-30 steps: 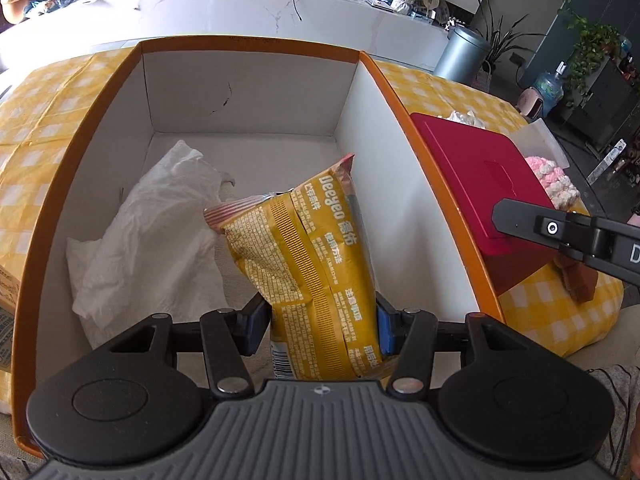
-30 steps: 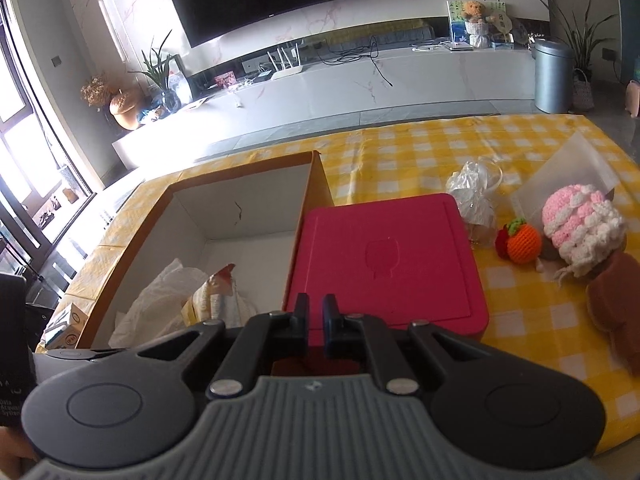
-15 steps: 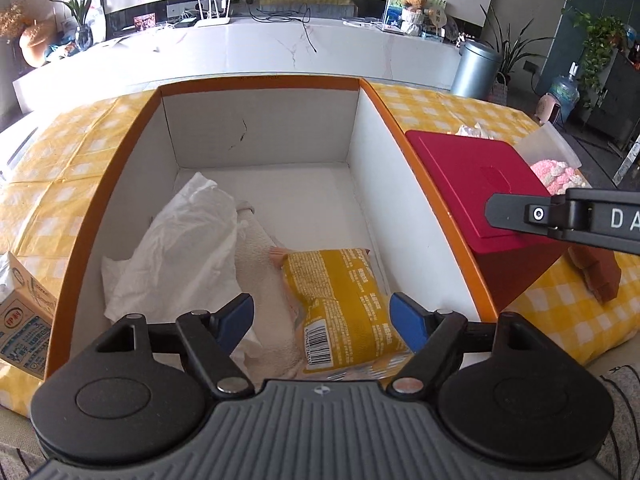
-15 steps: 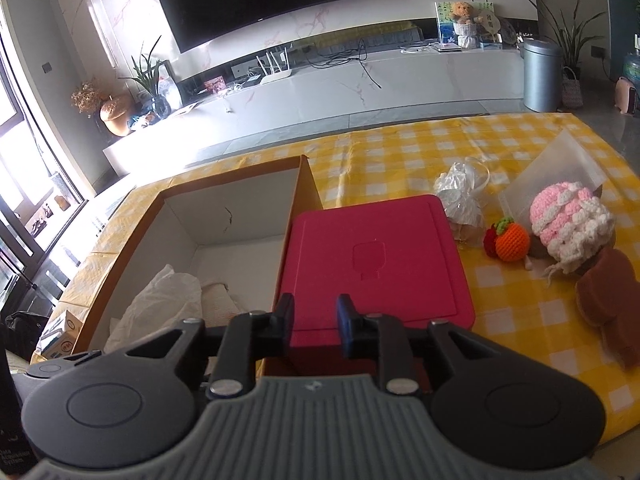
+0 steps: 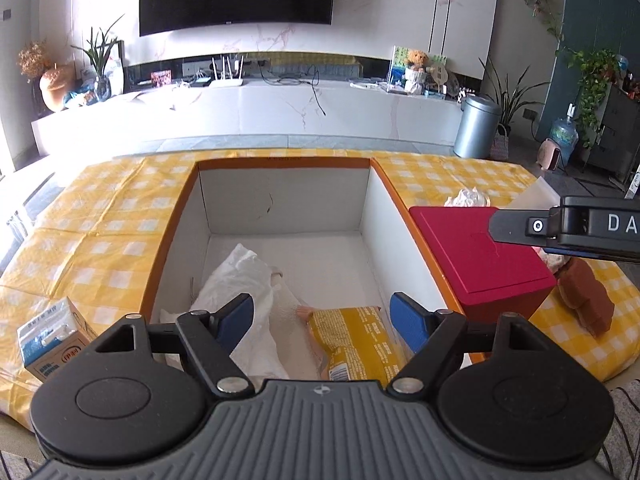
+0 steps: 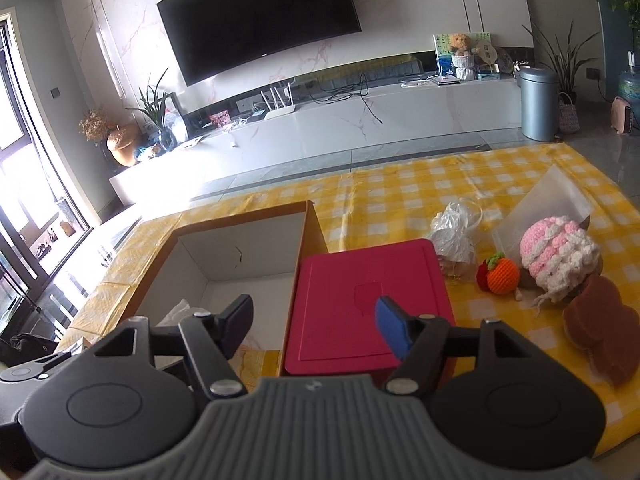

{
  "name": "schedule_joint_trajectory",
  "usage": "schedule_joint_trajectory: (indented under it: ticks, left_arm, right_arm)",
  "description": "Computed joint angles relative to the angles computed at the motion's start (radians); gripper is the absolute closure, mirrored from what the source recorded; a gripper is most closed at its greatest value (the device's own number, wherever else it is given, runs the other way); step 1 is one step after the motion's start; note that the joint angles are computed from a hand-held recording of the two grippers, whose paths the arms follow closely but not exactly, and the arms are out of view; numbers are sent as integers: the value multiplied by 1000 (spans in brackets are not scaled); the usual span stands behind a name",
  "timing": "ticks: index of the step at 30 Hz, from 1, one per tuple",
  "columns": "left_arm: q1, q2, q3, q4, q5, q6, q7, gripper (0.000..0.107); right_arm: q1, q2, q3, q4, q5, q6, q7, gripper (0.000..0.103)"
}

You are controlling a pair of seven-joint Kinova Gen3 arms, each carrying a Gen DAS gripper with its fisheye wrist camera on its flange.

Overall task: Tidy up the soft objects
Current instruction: 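Move both tools back over the table toward the brown sponge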

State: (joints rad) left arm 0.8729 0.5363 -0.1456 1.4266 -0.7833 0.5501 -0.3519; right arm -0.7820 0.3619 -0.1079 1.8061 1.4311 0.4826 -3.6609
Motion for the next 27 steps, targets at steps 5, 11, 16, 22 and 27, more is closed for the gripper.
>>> schedule_joint_trajectory:
  ticks: [5, 11, 16, 22, 27]
  left_arm:
    - [25, -1, -17, -3, -49, -7, 22, 16]
    - [36, -4, -29, 7, -110, -58, 20, 16]
    - [34, 16, -7, -44, -113, -42, -63, 16]
    - [-50, 50, 103, -172, 78, 7, -265, 16]
    - [-37, 104, 103, -290, 162, 68, -393, 16]
  right_arm:
    - [-18, -28, 0, 34, -5, 141, -43, 19]
    - [-7, -35, -3, 42, -143, 330, 4, 18]
    - [53, -53, 11, 55, -290, 360, 60, 15]
    - [107, -23, 35, 33, -422, 390, 141, 13]
    - [131, 14, 61, 8, -509, 378, 238, 12]
